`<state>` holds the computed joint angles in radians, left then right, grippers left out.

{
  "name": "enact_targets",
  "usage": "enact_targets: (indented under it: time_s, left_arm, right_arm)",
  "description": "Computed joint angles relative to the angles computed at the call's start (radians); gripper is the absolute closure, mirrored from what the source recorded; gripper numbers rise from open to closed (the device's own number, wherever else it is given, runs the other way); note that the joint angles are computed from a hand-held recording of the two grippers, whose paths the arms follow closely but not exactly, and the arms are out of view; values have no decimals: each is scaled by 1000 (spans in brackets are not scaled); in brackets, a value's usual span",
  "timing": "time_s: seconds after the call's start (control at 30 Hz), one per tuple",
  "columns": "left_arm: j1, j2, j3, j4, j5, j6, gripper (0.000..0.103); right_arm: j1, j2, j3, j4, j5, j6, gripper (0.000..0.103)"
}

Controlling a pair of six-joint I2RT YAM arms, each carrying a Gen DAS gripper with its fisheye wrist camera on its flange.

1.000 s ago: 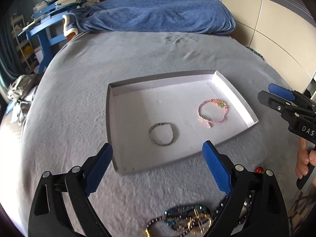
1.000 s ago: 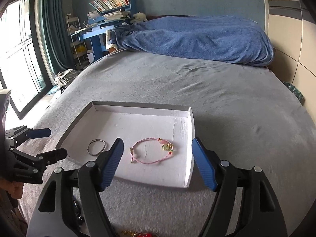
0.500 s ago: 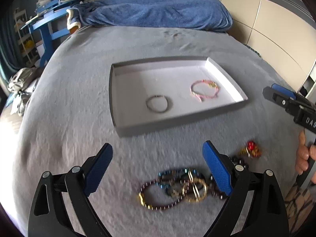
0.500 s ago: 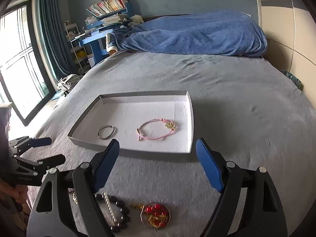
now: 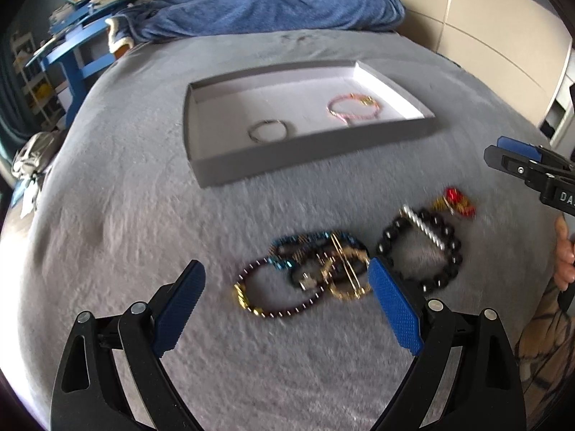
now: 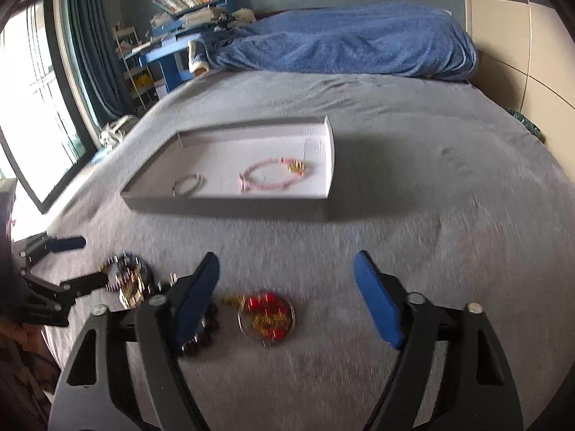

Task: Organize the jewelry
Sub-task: 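Withdraw both open tools from the box back to the jewelry, then grasp the pearl bar pin with the left tool while the right grasps the red-gold pendant chain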

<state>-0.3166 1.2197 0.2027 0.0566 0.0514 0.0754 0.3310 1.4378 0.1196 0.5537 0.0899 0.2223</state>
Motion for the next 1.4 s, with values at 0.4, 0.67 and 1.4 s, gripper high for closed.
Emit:
enact_targets:
  time_s: [0.4, 0.67, 1.4]
  left_arm:
    - [-163, -1, -29, 53, -25, -32, 15]
    - [-215, 78, 14, 87, 15, -67, 38]
    - [-308, 196, 79, 133, 9, -120, 41]
  right_arm:
    - [141, 184, -16, 97, 54, 25, 46]
    - [80, 256, -18, 158, 17, 15, 50]
    - [30, 307, 8, 223, -73, 6, 81]
